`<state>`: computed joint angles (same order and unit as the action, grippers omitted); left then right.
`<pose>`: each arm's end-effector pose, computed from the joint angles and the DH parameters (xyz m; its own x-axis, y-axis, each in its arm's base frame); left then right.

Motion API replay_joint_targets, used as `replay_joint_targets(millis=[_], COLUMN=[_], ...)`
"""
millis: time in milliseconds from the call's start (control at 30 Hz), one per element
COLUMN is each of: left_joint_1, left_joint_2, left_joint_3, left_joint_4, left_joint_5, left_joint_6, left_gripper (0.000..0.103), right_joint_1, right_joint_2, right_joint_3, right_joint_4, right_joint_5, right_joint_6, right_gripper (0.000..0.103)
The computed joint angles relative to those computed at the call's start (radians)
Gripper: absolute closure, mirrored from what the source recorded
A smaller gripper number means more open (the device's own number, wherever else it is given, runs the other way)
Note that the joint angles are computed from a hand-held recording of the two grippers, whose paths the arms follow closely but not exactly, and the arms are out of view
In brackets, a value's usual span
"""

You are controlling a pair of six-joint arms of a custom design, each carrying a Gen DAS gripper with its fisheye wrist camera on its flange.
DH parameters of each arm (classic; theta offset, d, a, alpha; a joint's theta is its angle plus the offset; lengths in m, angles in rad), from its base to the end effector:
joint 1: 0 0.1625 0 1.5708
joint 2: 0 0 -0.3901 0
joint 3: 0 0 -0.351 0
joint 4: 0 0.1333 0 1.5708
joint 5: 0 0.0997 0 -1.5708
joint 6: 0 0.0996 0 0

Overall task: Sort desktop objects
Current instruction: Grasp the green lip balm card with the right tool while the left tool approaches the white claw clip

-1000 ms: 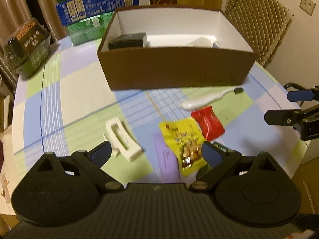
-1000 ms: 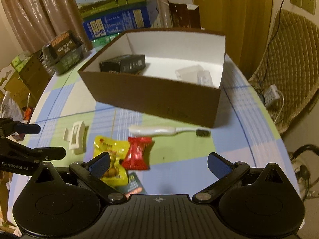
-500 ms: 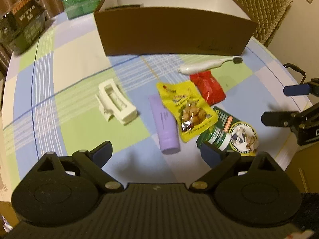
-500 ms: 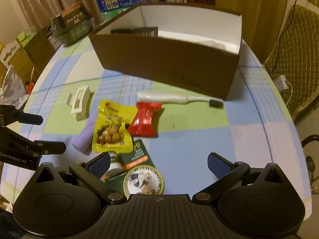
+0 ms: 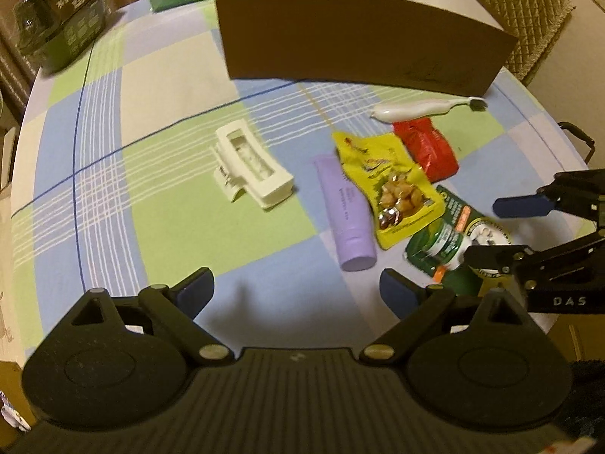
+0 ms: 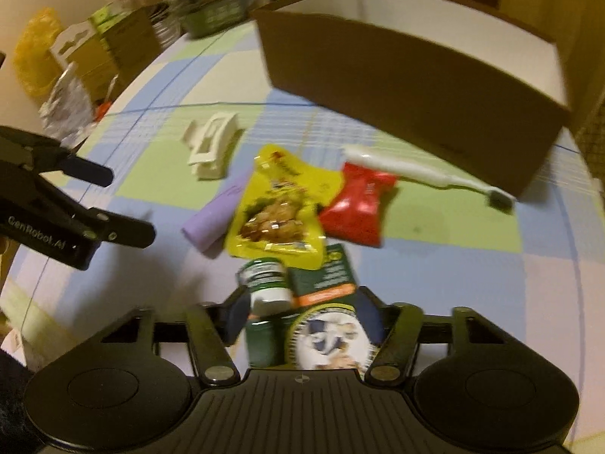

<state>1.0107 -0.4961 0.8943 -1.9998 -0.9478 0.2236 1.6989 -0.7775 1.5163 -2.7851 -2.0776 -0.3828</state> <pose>-0.2462 -0.7530 0.1343 -0.5625 0.5936 -0.5755 0.6725 0.7334 0.0993 0.1693 -0.6497 0.1680 -0.7883 -0.2285 0.5713 -0.4399 0.8586 -0.2635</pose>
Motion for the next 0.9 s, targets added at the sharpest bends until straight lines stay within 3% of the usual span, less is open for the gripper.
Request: replay_joint_targets(millis=[67, 233, 333, 500, 633, 900], left_joint_1=[0.004, 0.009, 0.010, 0.013, 0.014, 0.017], left_joint_2=[0.000, 0.001, 0.004, 0.012, 0.019, 0.063], left_joint_3=[-0.002, -0.010, -0.015, -0.028, -0.040, -0.090], left_joint_4=[0.008, 0.017, 0.018, 0.024, 0.029, -0.022], left_joint_5=[0.005, 0.014, 0.019, 0.020, 0.019, 0.022], left_joint_6=[-0.008, -0.014, -0.017, -0.017, -0.012, 0.018], left_gripper=[0.010, 0.010, 0.010, 0.010, 0.010, 0.011], right_joint_1=[-0.003, -0.009, -0.015, -0.011, -0.016, -0.041], right_joint_2=[0.014, 0.049, 0.051, 0.037, -0.004, -0.063], right_joint_3=[-0.010, -0.036, -0.038, -0.034, -0.009, 0.051], right_joint_4=[0.006, 0.019, 0.035, 0.065, 0.109, 0.007], right_joint_5=[0.013, 0.016, 0.026, 0.003, -0.017, -0.145], right_joint_6=[-0.012, -0.027, -0.022, -0.014, 0.038, 0.150], right_gripper=[0.056, 0.060, 0.071, 0.072, 0.072, 0.072])
